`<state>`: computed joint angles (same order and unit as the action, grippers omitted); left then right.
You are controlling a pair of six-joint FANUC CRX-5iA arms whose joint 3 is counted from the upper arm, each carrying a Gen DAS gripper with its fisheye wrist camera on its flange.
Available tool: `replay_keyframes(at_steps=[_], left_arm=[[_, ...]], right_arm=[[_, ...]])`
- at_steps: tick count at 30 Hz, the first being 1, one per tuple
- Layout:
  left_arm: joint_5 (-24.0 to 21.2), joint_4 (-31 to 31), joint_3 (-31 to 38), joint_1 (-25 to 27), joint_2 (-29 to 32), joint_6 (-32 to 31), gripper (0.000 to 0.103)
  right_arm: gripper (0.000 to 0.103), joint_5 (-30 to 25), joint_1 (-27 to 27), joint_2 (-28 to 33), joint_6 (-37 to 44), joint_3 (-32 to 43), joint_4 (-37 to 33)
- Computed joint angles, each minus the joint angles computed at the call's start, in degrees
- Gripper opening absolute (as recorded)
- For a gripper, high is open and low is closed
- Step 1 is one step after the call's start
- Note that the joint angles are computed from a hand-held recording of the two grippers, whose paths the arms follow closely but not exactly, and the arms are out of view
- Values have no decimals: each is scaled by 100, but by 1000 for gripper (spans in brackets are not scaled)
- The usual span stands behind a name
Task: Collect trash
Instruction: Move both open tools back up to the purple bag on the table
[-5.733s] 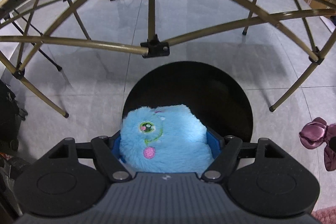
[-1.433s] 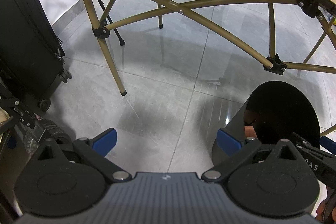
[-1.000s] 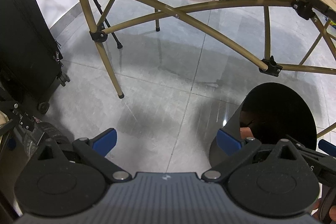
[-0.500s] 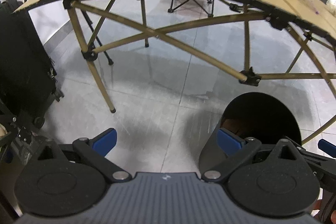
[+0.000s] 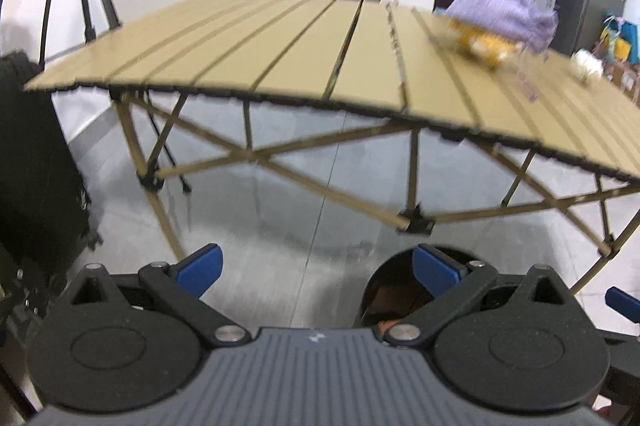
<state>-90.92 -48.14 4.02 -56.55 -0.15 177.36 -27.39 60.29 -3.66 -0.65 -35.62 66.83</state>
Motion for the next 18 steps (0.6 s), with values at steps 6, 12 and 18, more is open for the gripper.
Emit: replay_keyframes(at_steps=[6,12,18], left_arm=[[-299,-826,457,-354,285,63,103],[-406,-1448,853,-489,551,-133,103],[-312,-1650,1066,-303,637,-248,103]], right_arm=[[103,319,-605,-453,-1369,-436,2056],[103,660,-1394,-648,-2590,-475,4010],[103,1472,-2565,-591,-4595,-20,6522]])
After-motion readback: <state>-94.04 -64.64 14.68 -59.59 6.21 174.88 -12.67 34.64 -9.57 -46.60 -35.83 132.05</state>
